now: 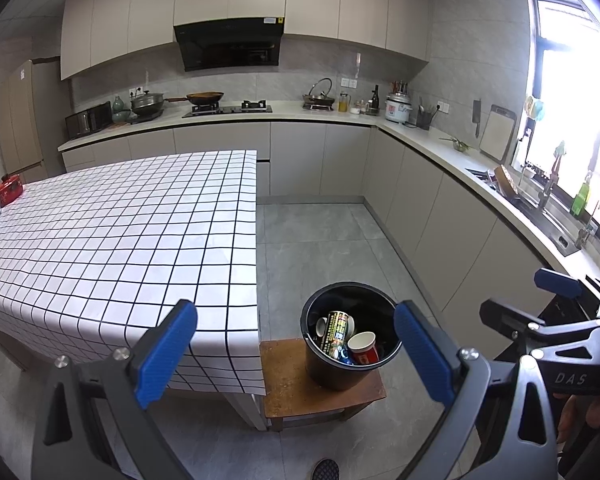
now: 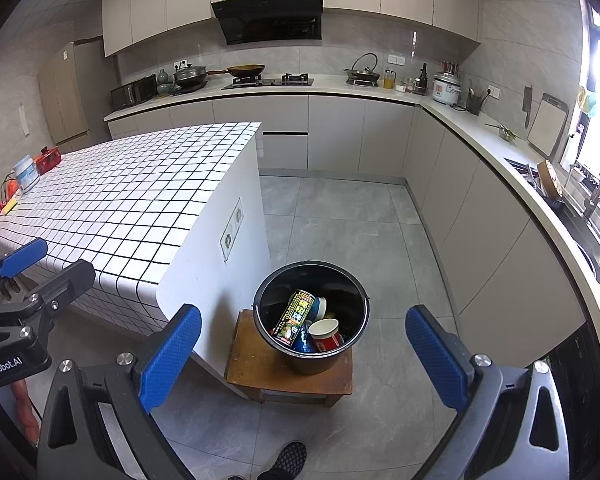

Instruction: Collect trash

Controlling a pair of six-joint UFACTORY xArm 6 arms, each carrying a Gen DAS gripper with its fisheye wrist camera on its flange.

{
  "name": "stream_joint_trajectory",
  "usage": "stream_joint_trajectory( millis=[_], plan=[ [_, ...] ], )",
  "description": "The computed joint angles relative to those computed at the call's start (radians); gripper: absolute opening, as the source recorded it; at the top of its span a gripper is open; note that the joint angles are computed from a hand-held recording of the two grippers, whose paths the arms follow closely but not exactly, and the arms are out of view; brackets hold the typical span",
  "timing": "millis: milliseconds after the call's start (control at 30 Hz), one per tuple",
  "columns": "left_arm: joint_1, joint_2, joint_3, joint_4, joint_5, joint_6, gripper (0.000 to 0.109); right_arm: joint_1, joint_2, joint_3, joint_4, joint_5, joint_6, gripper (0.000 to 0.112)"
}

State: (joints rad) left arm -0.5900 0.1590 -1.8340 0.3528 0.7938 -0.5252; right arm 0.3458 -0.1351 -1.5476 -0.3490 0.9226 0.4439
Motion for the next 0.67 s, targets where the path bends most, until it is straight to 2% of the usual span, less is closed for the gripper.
stream_joint_trajectory(
  millis=[300,433,667],
  plan=[
    [0.008,0.006,-0.004,-0.016,-0.005,0.012,0.101,-0.005,0.004,-0.007,-0.011,0.003,0.007,0.103],
    [0.014,-0.005,0.022,-0.027,-0.04,0.018,0.101,-0.007,0.004,-0.008,-0.011,0.0,0.005,0.103],
    [0.022,-0.004,0.03,-0.092,-0.056,0.056,0.101,-0.008,0.004,-0.008,-0.014,0.003,0.007,0.103]
  ],
)
